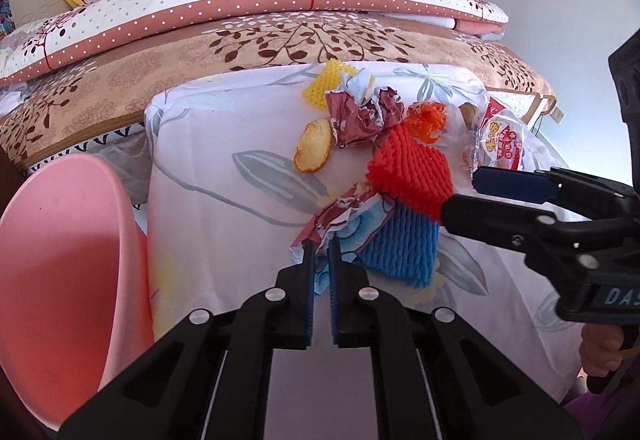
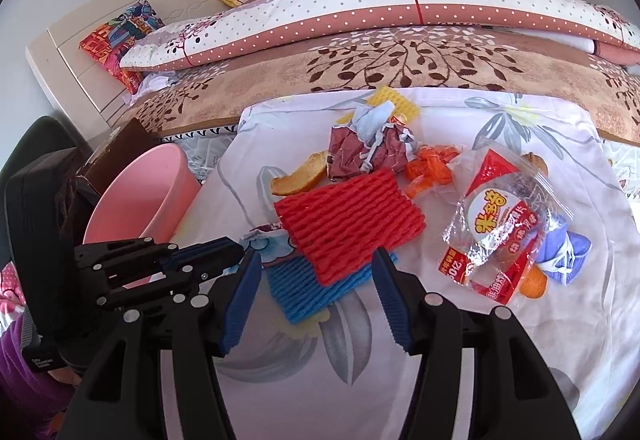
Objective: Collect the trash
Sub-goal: 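Move both tools back to the bed toward the red and blue mesh sleeves, then grasp the blue patterned wrapper with the left tool while the right tool grasps the red mesh sleeve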
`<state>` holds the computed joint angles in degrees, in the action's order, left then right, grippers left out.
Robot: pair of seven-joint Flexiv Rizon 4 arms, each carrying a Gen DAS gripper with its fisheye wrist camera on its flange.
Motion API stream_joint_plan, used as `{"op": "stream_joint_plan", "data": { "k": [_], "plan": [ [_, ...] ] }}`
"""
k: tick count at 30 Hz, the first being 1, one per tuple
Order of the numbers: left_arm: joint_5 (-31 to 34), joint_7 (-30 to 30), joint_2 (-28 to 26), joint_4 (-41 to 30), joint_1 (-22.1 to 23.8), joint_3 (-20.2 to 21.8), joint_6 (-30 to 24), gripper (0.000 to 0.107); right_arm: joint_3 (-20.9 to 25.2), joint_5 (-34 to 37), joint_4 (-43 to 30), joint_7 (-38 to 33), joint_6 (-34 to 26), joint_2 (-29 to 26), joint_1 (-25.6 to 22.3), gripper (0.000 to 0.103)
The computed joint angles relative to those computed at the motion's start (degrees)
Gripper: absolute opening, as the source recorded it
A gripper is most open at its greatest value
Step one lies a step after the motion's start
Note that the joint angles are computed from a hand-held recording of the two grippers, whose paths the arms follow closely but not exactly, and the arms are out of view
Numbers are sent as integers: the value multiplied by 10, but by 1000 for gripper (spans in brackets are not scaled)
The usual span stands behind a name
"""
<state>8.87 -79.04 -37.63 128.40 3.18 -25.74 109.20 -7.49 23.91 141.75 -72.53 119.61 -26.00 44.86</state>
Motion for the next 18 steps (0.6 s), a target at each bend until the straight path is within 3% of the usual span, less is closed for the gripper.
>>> {"op": "stream_joint_plan", "data": {
  "k": [4,9,12,16,17,18],
  "plan": [
    [15,-13,8,21,35,-29,12,3,-59,22,-17,-17,-23,-20,55,57],
    [31,-33,19,39,57,-41,25,3,-87,-2,-32,9,-68,-40,64,57],
    [40,-47,23,48,71,-50,31,3,-129,-10,-26,29,-81,-54,102,56],
    [54,-63,26,55,85,-59,40,3,-103,-38,-16,57,-72,-51,68,31],
    [58,-67,26,56,88,-61,43,3,-101,-39,-12,60,-66,-50,67,29],
    [62,-70,27,57,91,-63,46,3,-106,-37,-9,60,-63,-50,73,19]
  ]
}}
